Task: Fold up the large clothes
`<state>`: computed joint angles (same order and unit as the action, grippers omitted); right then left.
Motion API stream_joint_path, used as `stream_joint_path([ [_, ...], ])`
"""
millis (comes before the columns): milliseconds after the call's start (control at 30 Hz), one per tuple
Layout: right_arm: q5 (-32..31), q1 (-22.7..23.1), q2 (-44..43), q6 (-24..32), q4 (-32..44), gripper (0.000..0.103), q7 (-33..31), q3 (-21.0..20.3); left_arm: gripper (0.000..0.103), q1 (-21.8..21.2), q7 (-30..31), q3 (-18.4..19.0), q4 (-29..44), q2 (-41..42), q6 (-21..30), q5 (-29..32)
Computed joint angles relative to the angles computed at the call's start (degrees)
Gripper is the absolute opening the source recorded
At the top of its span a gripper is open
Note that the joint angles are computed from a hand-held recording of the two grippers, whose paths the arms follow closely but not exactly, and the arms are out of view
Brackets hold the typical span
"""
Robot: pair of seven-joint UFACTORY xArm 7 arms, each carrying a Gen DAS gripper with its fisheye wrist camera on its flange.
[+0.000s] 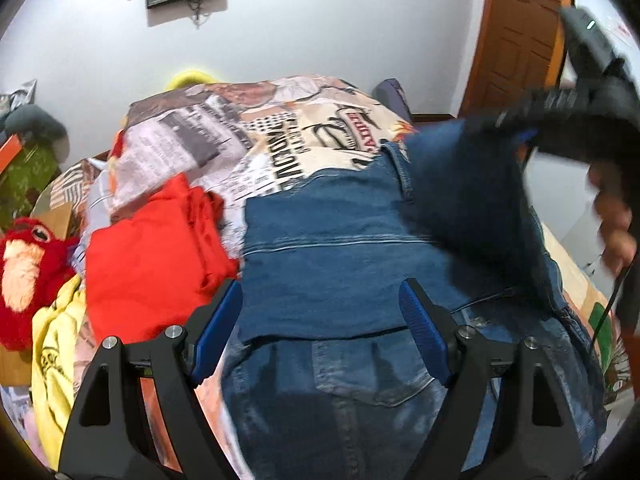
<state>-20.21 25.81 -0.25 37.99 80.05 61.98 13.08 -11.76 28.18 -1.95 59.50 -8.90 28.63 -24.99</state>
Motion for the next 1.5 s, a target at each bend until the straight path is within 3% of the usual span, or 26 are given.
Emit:
stream_joint_path([
  [200,14.3,3.0,10.4,1.8,4.9,0.010,-12.2,1.3,0.080,1.8,0.4,1.6,-1.1,-0.5,1.6,-0.8],
  [400,19.8,5.7,13.9,6.8,7.4,0.013,-16.7,1.1,0.080,2.8,-0.2,1.9,-2.3,-0.9,2.3,-0.9],
  [600,26.8,4.8,12.0,9.8,7.0,0.036,-19.8,1.0,0.080,2.9,-0.9,1.6,-2.1,-0.8,2.8,-0.5],
  [667,25.7,5.0,9.4,9.2,5.3,0.036,-20.0,0.7,0.080,2.7,-1.0,1.4,-1.6,-0.4,3.0,-0.4],
  [833,14.9,5.5,2.4,10.4,1.5,0.040,-15.2,0.0,0.080,2.0,-1.4,0.7,1.2,1.7,5.5,-1.6],
  [933,7.4,4.1,-3.4,13.0,-2.2,0.044,-11.0,0.5,0.080,1.6,-1.7,-0.1,4.3,4.0,8.2,-3.1],
  [1067,2.2,0.9,-10.1,16.3,-7.5,0.050,-7.8,1.9,0.080,1.2,-2.9,-1.8,7.8,7.1,10.5,-2.8],
  [1200,3.3,-2.3,-17.0,18.1,-14.5,0.050,-6.0,2.6,0.080,0.3,-3.8,-3.7,10.9,10.8,11.2,-0.5],
  [1367,6.8,-5.4,-22.9,20.5,-22.4,0.050,-5.0,2.9,0.079,-2.1,-12.2,-4.8,13.2,16.4,9.1,13.1],
  [1433,9.0,-6.1,-25.4,19.8,-26.2,0.050,-4.1,2.8,0.063,-3.0,-15.9,-4.6,14.2,18.6,8.9,18.2],
  [1500,11.5,-6.4,-28.3,18.4,-29.9,0.050,-3.6,2.2,0.058,-2.5,-16.2,-5.0,15.3,19.9,9.0,17.8],
])
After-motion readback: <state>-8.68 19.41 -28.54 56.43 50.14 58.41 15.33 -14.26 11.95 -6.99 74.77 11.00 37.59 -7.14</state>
